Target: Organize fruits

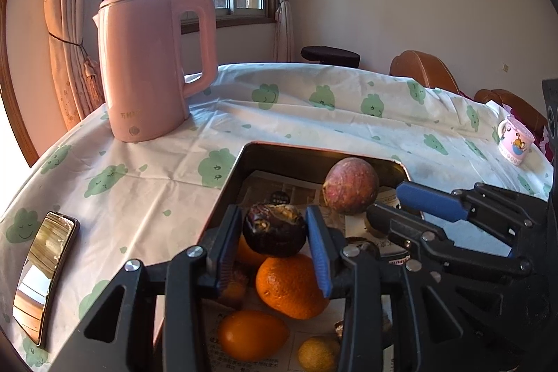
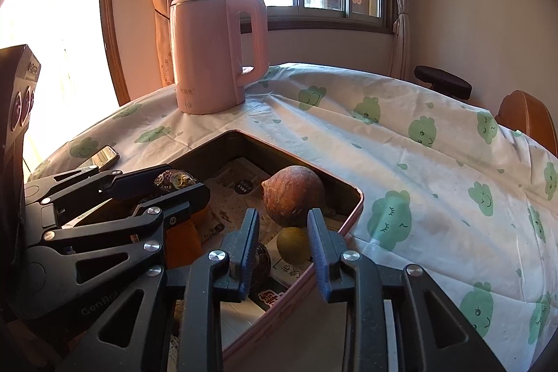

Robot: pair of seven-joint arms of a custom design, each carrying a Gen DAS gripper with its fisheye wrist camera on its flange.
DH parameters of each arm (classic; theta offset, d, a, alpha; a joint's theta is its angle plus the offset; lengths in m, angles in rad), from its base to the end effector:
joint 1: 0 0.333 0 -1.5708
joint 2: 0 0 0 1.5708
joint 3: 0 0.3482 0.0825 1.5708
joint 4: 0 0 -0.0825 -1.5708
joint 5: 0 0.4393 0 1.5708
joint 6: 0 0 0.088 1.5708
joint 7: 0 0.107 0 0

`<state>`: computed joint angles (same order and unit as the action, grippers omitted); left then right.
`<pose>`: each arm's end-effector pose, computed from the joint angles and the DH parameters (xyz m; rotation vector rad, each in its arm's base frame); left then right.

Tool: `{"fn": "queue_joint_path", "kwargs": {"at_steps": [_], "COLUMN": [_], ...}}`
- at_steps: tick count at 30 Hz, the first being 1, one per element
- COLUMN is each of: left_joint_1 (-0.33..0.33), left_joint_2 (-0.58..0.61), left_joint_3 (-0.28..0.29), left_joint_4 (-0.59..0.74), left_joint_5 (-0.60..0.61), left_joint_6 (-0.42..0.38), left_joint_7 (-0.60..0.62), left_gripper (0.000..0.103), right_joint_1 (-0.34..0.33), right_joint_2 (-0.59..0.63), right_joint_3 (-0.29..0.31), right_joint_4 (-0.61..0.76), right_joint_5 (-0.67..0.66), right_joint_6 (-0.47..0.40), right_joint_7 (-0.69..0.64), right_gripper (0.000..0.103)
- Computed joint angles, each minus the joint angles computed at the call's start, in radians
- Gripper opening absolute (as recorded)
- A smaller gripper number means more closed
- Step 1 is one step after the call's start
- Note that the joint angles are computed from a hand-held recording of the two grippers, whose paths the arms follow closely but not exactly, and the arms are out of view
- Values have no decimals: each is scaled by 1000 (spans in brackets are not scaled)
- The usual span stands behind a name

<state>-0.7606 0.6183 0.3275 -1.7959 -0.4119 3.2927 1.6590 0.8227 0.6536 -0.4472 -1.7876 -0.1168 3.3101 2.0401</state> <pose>0.6879 -0.3163 0.3168 -1.5028 1.8997 -0.9684 0.6817 0.3437 0.3093 -1.8081 1.4102 -0.6798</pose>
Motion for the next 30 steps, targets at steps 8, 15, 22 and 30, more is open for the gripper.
{"fn": "queue_joint_path", "kwargs": {"at_steps": [8, 15, 22, 30], "left_joint_1": [4, 14, 60, 137], "left_joint_2": [-28, -39, -41, -45], "left_joint_3": [-28, -82, -155, -256], "left_joint_4": [-64, -100, -106, -103], "left_joint_5": [-73, -151, -215, -249], "left_joint_6": [137, 290, 377, 420], "left_joint_7": [31, 112, 188, 258], "left_gripper": [77, 94, 101, 102], "right_joint_1": [185, 330, 394, 398], "right_joint_2": [8, 32, 59, 60], "right_joint_3": [-188, -318, -361, -343], "right_joint_4": [-93, -175, -193, -193], "right_joint_5": [136, 331, 477, 592], "right_joint_6": [67, 156, 195, 224], "right_joint_7": [-26, -98, -184, -279], "right_gripper": [60, 64, 72, 77]}}
